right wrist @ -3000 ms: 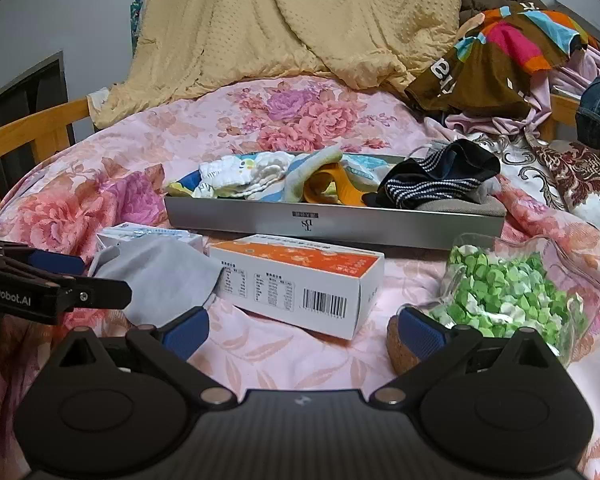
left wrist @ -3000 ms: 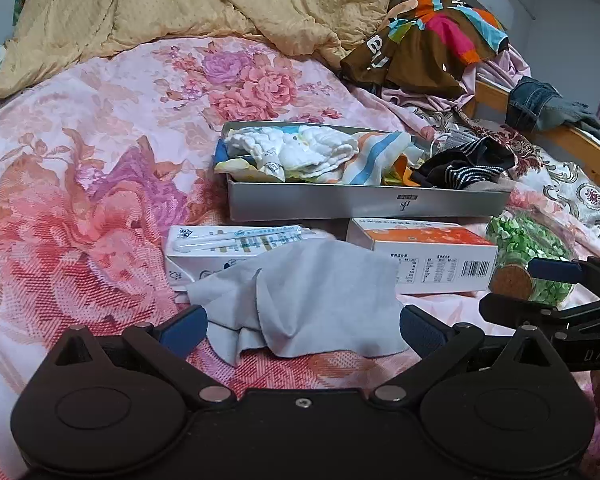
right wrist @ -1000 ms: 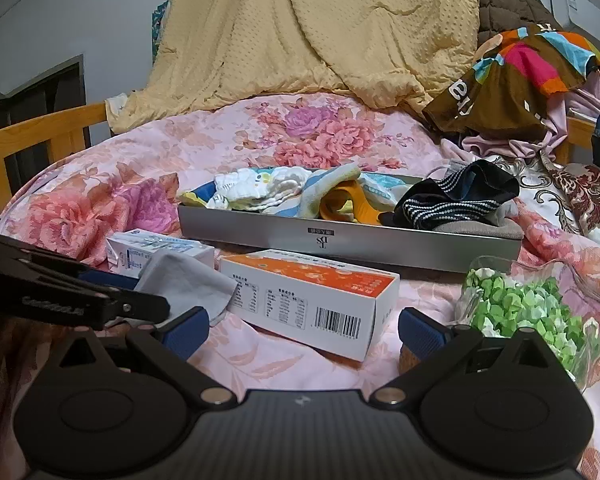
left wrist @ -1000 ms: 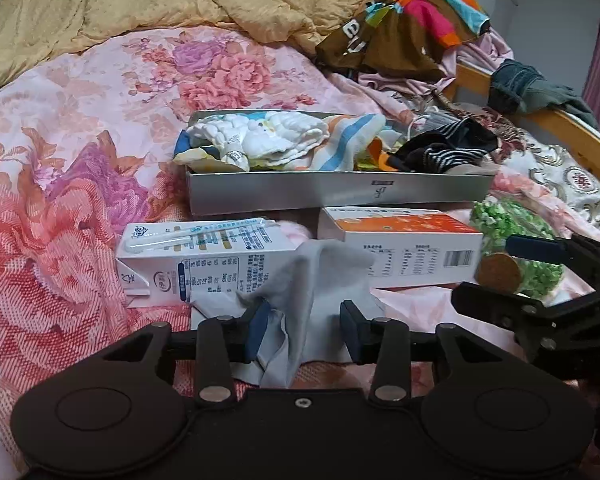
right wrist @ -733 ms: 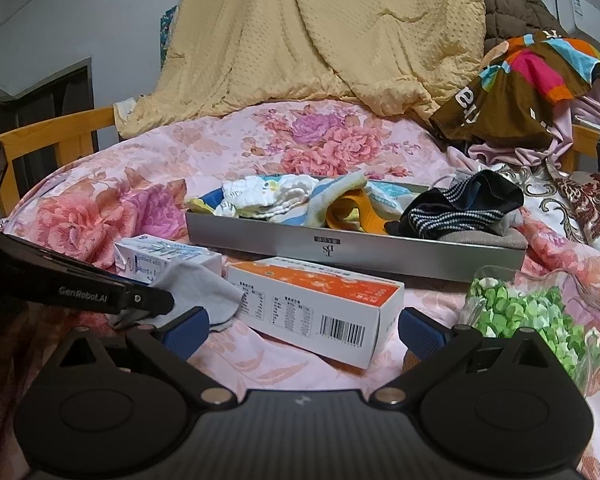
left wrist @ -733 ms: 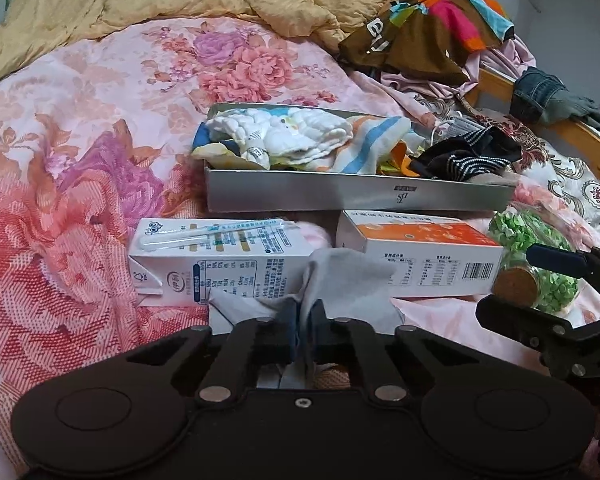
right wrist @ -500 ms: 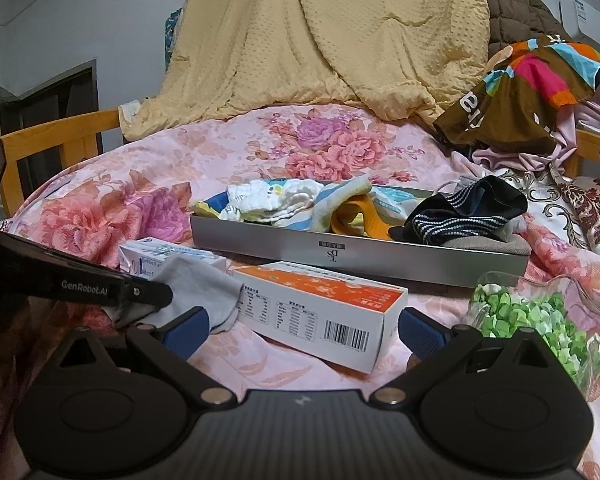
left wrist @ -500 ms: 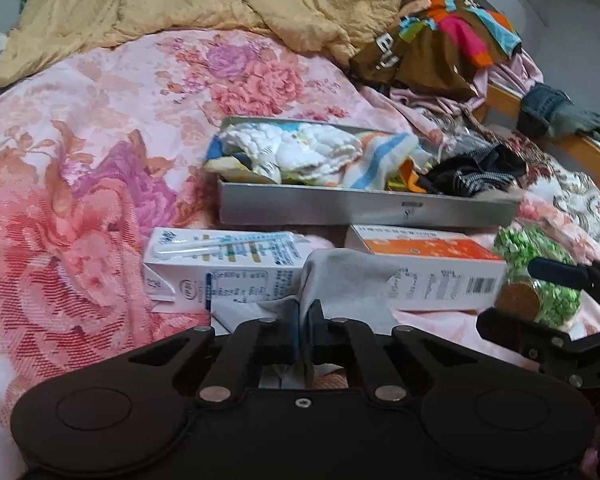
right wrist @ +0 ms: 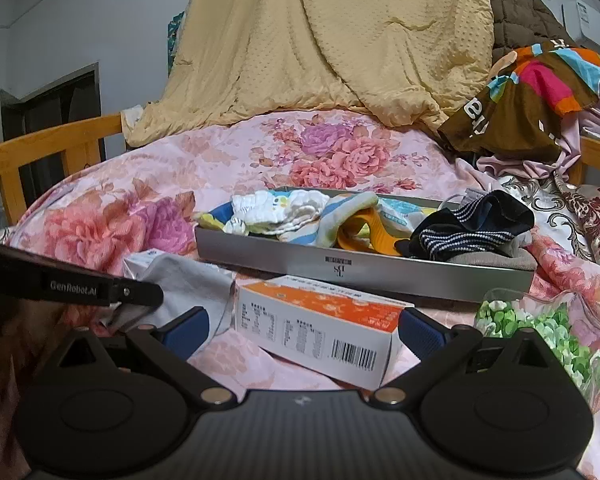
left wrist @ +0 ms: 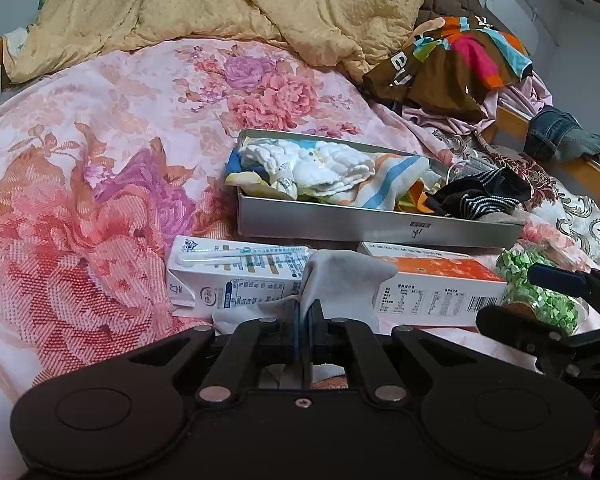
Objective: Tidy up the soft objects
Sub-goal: 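Lift the grey cloth off the bed with the left tool, then hold the grey cloth with the left tool while the right tool reaches toward the striped sock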
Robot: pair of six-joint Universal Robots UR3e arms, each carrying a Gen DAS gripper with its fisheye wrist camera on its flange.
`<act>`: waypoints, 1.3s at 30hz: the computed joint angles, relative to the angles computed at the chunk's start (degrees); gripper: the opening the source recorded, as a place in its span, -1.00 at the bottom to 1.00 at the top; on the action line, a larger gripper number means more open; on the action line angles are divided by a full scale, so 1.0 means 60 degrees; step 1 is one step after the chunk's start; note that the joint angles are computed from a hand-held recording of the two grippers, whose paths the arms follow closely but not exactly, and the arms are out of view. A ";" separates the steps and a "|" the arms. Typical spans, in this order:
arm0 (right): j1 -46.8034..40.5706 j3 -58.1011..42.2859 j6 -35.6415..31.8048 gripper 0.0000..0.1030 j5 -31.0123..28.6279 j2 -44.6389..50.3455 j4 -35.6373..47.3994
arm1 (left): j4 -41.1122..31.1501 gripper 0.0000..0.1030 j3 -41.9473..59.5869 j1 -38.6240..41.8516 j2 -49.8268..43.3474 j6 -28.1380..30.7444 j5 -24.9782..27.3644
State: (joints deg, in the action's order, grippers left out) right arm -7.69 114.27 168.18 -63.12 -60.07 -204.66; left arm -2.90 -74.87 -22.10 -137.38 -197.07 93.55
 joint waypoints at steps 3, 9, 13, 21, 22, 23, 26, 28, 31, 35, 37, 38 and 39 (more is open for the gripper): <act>0.0041 -0.0223 0.0098 0.99 -0.0100 -0.0114 0.0362 | 0.0061 -0.94 -0.0040 -0.0014 0.0045 -0.0056 0.0045; -0.0061 -0.0327 0.0223 0.99 -0.0093 -0.0196 0.0643 | 0.0156 -0.94 -0.0158 -0.0073 0.0146 -0.0138 0.0208; -0.0224 -0.0307 0.0019 0.99 0.0220 -0.0241 0.0800 | 0.0182 -0.94 -0.0127 -0.0119 0.0166 -0.0117 0.0293; -0.0655 -0.0802 -0.0880 0.99 0.1438 -0.0126 0.1487 | 0.0079 -0.94 0.0043 -0.0130 0.0116 -0.0197 0.0352; -0.0673 -0.0905 -0.0996 0.99 0.1533 -0.0098 0.1609 | 0.0048 -0.94 0.0103 -0.0138 0.0098 -0.0215 0.0357; -0.0699 -0.1035 -0.1128 0.99 0.1631 -0.0068 0.1780 | 0.0035 -0.94 0.0152 -0.0146 0.0081 -0.0205 0.0362; -0.0693 -0.1403 -0.1338 0.99 0.1753 0.0040 0.2193 | 0.0056 -0.94 0.0272 -0.0198 0.0001 -0.0195 0.0486; -0.0747 -0.1657 -0.1512 0.99 0.1941 0.0116 0.2563 | 0.0019 -0.94 0.0353 -0.0226 -0.0053 -0.0257 0.0549; -0.0844 -0.2041 -0.1609 0.99 0.2242 0.0244 0.3069 | -0.0019 -0.94 0.0400 -0.0266 -0.0083 -0.0283 0.0668; -0.0932 -0.2449 -0.2139 0.99 0.2688 0.0398 0.3687 | -0.0037 -0.94 0.0433 -0.0293 -0.0088 -0.0384 0.0809; -0.0989 -0.2670 -0.2671 0.99 0.3071 0.0458 0.4197 | -0.0050 -0.94 0.0459 -0.0308 -0.0097 -0.0403 0.0891; -0.0994 -0.2785 -0.2915 0.99 0.3235 0.0467 0.4489 | -0.0063 -0.94 0.0469 -0.0312 -0.0097 -0.0422 0.0918; -0.0994 -0.2948 -0.3199 0.99 0.3388 0.0502 0.4823 | -0.0077 -0.94 0.0486 -0.0314 -0.0103 -0.0432 0.0945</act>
State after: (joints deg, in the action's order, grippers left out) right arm -13.66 96.58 148.98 -42.79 -57.06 -175.72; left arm -3.36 -71.95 -23.99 -138.00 -199.66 99.22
